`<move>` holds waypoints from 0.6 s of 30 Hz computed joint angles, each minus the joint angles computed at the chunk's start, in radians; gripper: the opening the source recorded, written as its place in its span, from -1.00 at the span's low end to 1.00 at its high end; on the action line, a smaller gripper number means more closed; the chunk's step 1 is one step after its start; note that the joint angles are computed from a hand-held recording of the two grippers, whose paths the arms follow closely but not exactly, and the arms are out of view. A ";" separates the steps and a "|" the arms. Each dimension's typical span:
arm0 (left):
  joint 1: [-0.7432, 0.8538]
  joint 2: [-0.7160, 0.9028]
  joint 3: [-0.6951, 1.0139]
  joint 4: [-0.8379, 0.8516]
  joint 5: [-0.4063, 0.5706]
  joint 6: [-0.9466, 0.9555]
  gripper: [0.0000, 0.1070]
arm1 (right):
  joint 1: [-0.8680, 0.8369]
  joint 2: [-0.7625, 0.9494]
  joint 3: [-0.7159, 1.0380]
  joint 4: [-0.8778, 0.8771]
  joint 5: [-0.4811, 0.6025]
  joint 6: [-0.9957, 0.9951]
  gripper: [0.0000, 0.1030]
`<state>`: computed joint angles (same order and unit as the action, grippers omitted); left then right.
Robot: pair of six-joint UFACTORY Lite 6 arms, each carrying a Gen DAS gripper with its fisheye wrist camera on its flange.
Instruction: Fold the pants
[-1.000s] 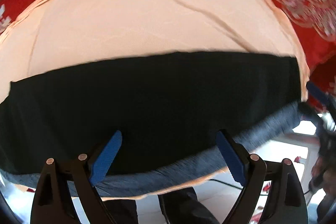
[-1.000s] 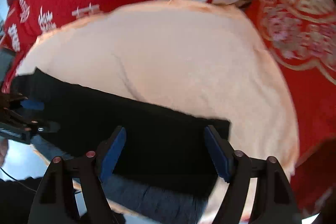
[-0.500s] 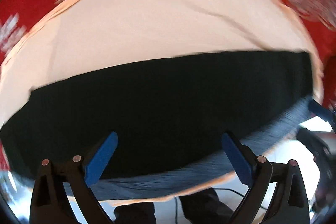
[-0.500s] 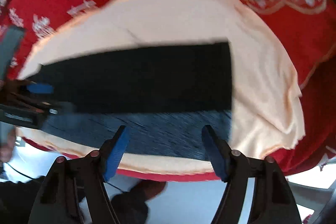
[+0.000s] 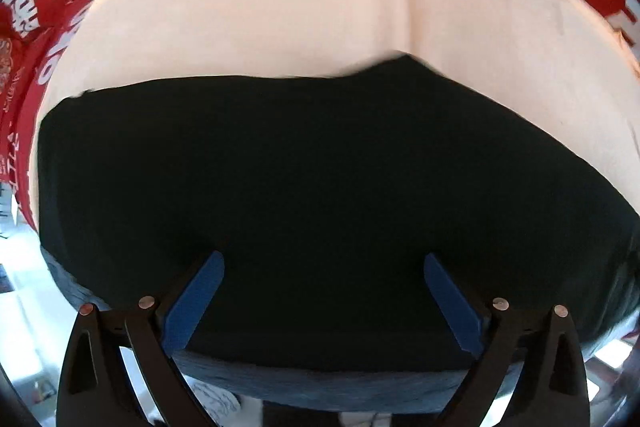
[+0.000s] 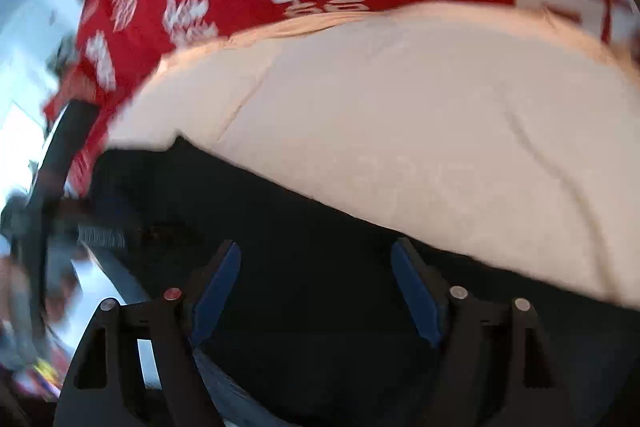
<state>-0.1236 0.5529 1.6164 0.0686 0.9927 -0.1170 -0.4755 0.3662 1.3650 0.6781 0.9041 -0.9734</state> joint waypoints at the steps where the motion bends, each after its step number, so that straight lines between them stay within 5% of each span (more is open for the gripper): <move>1: 0.027 -0.018 -0.016 0.012 -0.004 0.019 0.89 | -0.020 -0.057 -0.042 -0.081 -0.067 -0.012 0.51; 3: 0.110 -0.040 -0.035 0.059 0.011 0.071 0.89 | -0.082 -0.092 -0.074 -0.255 -0.162 0.052 0.52; 6: 0.222 -0.033 0.009 0.056 0.046 0.137 0.89 | -0.327 0.000 0.044 -0.296 -0.102 0.076 0.52; 9: 0.255 -0.061 0.036 0.032 0.047 0.187 0.89 | -0.340 0.014 0.098 -0.479 -0.097 0.167 0.55; 13: 0.192 -0.061 0.029 -0.049 0.053 0.209 0.89 | -0.151 -0.129 0.040 -0.460 -0.040 0.328 0.56; 18: 0.037 -0.103 -0.084 -0.038 -0.004 0.249 0.89 | 0.319 -0.207 -0.067 -0.323 -0.031 0.478 0.58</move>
